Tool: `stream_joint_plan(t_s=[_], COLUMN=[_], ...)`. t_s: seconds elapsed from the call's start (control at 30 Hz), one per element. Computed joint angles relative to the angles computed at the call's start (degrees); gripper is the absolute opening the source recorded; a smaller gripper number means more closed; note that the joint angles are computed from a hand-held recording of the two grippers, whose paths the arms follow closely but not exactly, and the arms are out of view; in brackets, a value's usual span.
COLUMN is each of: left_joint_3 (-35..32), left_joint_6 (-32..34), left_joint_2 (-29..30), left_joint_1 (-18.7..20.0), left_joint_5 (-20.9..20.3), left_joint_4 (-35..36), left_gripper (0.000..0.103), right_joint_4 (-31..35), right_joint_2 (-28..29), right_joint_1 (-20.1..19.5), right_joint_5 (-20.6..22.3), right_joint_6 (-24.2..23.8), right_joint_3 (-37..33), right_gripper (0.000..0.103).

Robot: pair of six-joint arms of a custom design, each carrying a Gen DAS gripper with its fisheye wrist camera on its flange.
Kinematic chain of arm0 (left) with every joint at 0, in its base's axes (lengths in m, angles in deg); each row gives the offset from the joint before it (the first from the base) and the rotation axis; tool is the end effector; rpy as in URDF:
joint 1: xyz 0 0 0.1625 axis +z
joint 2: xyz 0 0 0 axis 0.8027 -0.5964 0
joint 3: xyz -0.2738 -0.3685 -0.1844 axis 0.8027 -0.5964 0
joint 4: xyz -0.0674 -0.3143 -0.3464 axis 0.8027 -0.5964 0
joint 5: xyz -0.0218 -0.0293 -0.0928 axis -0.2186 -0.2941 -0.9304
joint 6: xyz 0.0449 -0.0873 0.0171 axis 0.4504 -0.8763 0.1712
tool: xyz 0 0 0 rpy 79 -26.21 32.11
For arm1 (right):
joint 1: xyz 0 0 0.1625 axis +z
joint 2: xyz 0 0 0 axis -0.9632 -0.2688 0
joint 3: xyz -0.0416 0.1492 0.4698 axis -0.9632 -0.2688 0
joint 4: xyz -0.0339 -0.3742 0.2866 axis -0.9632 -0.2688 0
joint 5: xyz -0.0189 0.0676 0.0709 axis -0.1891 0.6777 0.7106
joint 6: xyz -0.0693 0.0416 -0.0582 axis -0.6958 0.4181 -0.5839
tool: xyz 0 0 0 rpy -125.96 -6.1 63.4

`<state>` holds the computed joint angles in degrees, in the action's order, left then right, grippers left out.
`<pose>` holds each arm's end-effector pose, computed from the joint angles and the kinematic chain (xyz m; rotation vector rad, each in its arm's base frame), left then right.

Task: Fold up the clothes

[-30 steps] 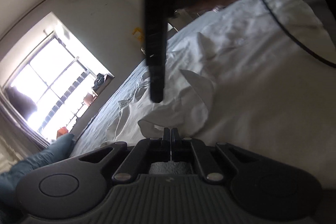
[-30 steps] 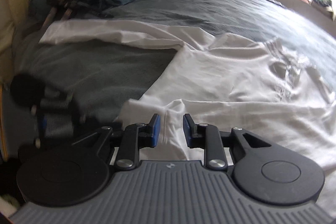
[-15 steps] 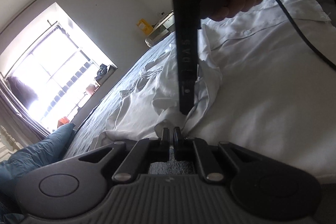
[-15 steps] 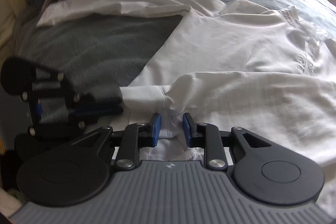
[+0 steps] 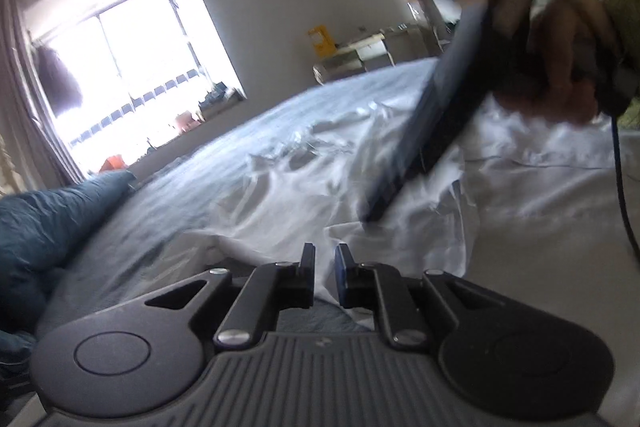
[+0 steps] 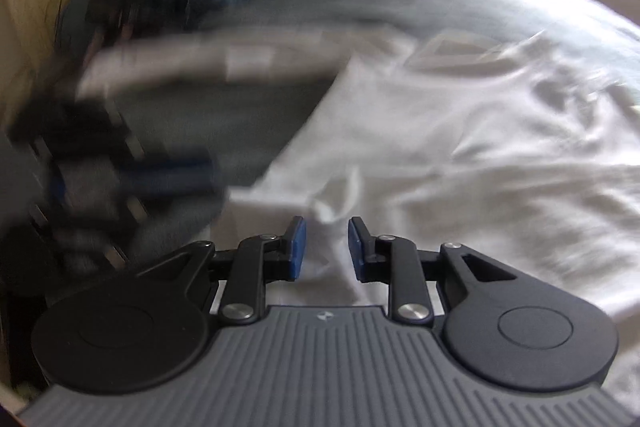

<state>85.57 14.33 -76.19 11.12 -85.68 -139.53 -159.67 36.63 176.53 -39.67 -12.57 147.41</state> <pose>-0.1082 -0.6600 0.2225 1.1698 1.7969 -1.0219 0.3018 -0.8182 0.0795 1.4494 -2.5074 0.4611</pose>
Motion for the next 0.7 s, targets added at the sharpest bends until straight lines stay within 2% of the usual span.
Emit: stream_joint_plan(t_s=[0.07, 0.13, 0.27, 0.37, 0.53, 0.63, 0.7], left_joint_3=[-0.18, 0.16, 0.90, 0.84, 1.20, 1.80, 2.53], left_joint_6=[-0.14, 0.10, 0.37, 0.57, 0.74, -2.11, -5.66], left_joint_2=[0.67, 0.70, 0.46, 0.43, 0.46, -0.32, -1.39], left_joint_1=[-0.04, 0.14, 0.35, 0.22, -0.39, -0.70, -1.05], left_joint_5=[1.33, 2.07, 2.82, 3.37, 4.77, 5.59, 6.56], left_joint_4=[1.24, 1.94, 2.61, 3.37, 3.26, 3.63, 4.02], left_gripper=[0.013, 0.013, 0.013, 0.014, 0.015, 0.023, 0.027], right_joint_4=[-3.83, -6.89, -6.19, -5.99, -8.38, -9.54, -10.09], right_joint_2=[-2.31, -4.98, -9.32, -9.10, -4.69, -2.55, -2.09], right_joint_1=[-0.66, -1.31, -2.46, -2.52, -1.67, -1.27, -1.24], right_joint_5=[3.17, 4.88, 5.66, 3.68, 0.84, -2.42, -2.79], right_joint_6=[2.66, 3.28, 0.29, -2.30, -0.59, -0.75, -0.54], right_joint_3=[2.38, 5.32, 10.43, 11.81, 9.46, 8.51, 8.39], right_gripper=[0.022, 0.022, 0.023, 0.023, 0.022, 0.022, 0.022])
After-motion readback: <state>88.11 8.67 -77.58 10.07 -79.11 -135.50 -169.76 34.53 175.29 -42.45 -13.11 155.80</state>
